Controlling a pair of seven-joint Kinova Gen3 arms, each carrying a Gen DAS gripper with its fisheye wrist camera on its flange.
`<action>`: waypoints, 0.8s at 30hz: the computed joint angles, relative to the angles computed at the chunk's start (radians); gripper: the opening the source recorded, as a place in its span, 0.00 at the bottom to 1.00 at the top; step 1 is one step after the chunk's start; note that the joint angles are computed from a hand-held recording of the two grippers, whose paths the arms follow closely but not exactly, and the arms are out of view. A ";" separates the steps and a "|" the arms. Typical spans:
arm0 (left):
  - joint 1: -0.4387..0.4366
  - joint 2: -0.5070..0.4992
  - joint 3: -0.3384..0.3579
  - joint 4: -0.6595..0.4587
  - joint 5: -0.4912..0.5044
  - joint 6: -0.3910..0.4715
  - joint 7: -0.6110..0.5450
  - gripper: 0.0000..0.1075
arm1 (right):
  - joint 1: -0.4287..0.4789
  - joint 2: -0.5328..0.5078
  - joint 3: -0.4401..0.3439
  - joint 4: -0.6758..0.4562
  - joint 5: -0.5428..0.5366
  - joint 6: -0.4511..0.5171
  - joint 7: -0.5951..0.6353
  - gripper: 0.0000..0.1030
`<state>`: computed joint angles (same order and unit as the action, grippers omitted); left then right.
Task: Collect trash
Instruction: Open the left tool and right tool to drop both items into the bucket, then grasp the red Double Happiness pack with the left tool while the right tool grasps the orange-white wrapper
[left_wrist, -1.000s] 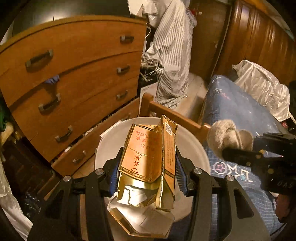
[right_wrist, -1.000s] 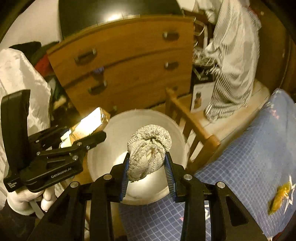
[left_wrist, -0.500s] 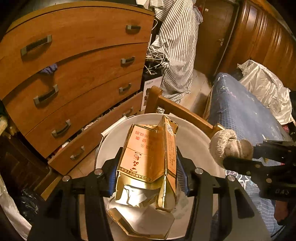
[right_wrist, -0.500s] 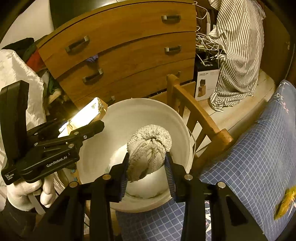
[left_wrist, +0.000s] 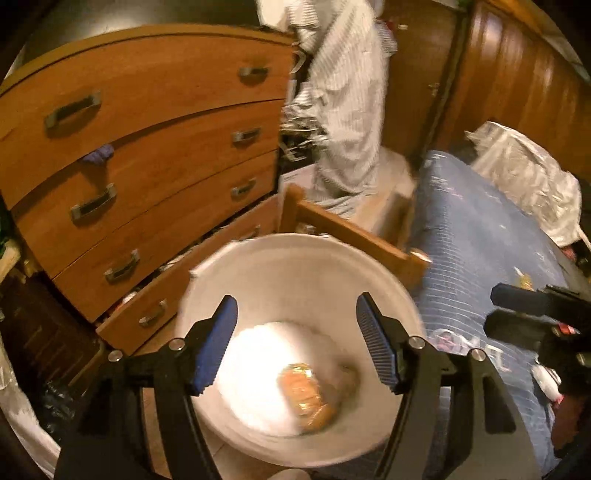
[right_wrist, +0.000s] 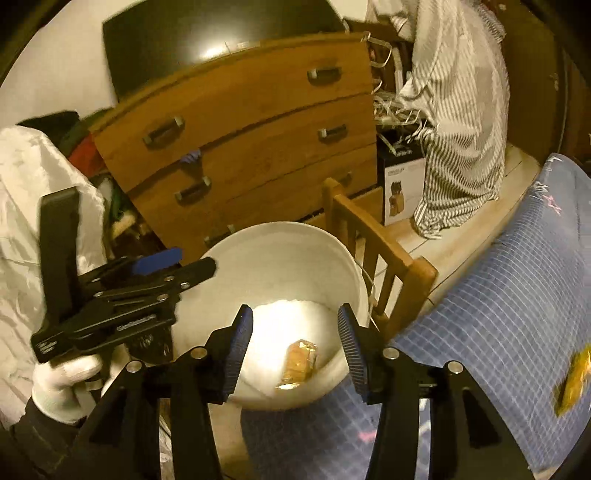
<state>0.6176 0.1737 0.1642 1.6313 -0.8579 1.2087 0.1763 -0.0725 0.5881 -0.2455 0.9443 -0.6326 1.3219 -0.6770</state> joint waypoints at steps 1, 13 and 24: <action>0.010 0.012 0.008 -0.010 -0.011 -0.011 0.001 0.60 | 0.046 -0.022 -0.003 0.046 -0.023 -0.009 0.041 0.48; 0.088 0.333 0.037 -0.317 0.093 -0.306 -0.270 0.60 | 0.580 -0.022 0.216 0.293 -0.306 -0.031 0.403 0.48; 0.157 0.510 0.015 -0.551 0.265 -0.363 -0.454 0.60 | 0.707 0.284 0.177 -0.149 -0.140 -0.049 0.172 0.58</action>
